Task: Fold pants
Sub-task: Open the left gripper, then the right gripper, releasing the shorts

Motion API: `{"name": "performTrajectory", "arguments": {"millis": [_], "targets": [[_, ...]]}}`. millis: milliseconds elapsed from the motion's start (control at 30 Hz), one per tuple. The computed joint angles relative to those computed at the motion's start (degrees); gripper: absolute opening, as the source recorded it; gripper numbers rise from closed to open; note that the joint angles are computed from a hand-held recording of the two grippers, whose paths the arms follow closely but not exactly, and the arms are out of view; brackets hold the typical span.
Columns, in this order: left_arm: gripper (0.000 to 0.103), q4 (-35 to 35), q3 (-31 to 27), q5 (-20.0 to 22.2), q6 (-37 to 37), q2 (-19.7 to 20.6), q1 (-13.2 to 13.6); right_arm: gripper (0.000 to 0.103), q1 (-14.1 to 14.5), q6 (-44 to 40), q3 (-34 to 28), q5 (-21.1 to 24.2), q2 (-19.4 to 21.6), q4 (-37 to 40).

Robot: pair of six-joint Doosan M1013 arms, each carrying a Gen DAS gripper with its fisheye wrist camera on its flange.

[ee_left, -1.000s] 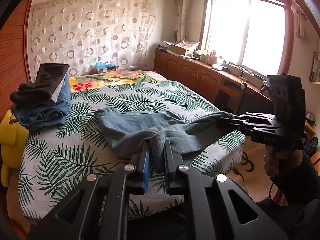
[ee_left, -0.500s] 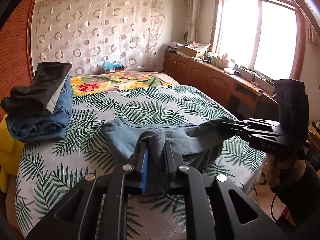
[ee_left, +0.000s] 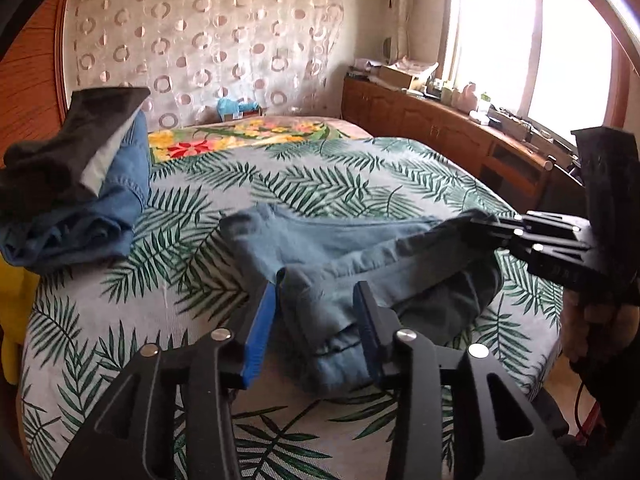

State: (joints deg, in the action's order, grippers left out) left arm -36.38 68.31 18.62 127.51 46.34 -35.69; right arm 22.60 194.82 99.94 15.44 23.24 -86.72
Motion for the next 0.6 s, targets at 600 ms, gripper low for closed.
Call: {"name": "performTrajectory", "arguments": {"millis": [600], "targets": [[0.042, 7.47, -0.52, 2.72, -5.35, 1.19, -0.43, 0.015, -1.21, -6.19, 0.11, -2.43, -0.32, 7.34]]}}
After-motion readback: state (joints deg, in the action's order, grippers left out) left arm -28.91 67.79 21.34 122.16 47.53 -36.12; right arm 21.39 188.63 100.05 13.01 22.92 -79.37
